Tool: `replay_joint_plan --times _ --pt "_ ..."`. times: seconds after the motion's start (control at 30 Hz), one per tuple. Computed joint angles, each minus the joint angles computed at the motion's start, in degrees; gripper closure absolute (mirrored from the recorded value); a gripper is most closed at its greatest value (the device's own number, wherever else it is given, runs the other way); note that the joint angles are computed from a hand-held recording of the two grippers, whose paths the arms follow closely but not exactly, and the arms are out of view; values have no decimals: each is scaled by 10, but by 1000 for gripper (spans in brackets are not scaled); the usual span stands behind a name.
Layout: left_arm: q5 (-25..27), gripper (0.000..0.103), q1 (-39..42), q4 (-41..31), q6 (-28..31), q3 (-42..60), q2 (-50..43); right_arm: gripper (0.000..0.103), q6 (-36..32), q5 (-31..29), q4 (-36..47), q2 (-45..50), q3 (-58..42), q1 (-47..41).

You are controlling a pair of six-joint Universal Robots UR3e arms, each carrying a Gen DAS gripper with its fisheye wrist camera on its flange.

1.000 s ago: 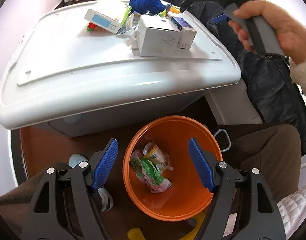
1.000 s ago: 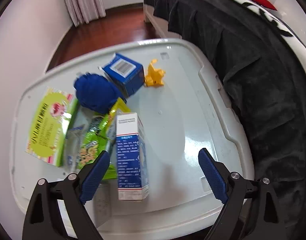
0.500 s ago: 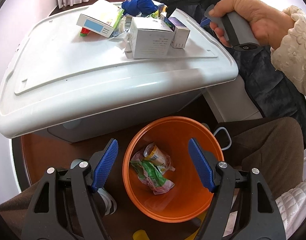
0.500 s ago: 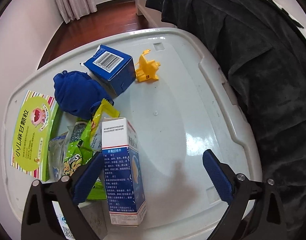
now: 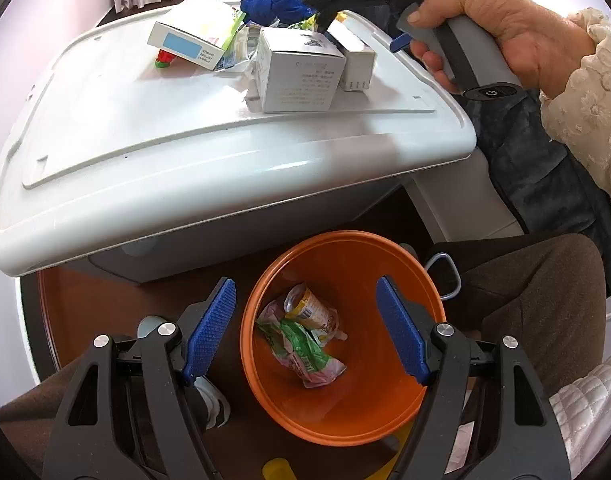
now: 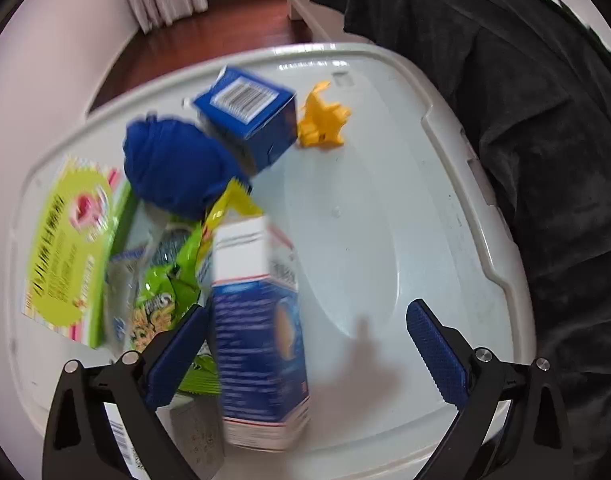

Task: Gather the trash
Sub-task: 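Grasp the blue-white medicine box with the right gripper, then grasp the white barcode box with the left gripper while the right holds the medicine box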

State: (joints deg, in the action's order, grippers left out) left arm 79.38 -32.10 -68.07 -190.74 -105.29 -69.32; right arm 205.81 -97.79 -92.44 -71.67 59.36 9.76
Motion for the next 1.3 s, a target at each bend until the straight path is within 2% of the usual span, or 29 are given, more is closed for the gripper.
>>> replay_joint_plan --times 0.13,0.27,0.4,0.5,0.53,0.63,0.67,0.73,0.77,0.8,0.93,1.03,1.17,1.2,1.23,1.3 --pt "0 32 -1 2 1 -2 3 6 14 -24 -22 -17 41 2" --pt "0 32 -2 5 -3 -3 3 6 -7 44 -52 -52 114 -47" --pt "2 32 -5 6 -2 -2 -1 6 -24 1 -48 -40 115 -39" --pt "-2 32 2 1 -2 -2 1 6 -26 6 -42 -37 125 -44" --pt "-3 32 3 -1 -4 -2 1 6 -23 -9 -54 -41 134 -39" --pt "-2 32 4 -4 -4 -1 0 6 -29 -1 -74 -48 150 -43" --pt "-2 32 4 -5 -4 -1 -1 8 -44 1 -89 -53 160 -43" --pt "-1 32 5 -7 -5 1 -3 25 -63 -6 -107 -64 170 -30" --pt "1 32 5 -8 -6 2 -4 62 -66 -14 -109 -62 160 -16" --pt "1 32 6 -9 -7 2 -5 74 -65 -16 -97 -57 142 -12" --pt "3 32 11 -7 -8 2 -2 74 -69 43 -108 -72 162 -31" --pt "22 32 4 -7 -16 13 -5 74 -68 52 -152 -122 217 -37" --pt "-3 32 22 -16 -8 61 -14 74 -78 56 -167 -194 259 -54" --pt "-9 26 26 -15 -7 72 -18 74 -87 58 -164 -210 262 -61" --pt "-13 17 29 -17 -13 96 -31 74 -95 52 -161 -228 264 -62" --pt "5 13 17 -30 -32 162 -79 74 -110 59 -153 -264 269 -73"
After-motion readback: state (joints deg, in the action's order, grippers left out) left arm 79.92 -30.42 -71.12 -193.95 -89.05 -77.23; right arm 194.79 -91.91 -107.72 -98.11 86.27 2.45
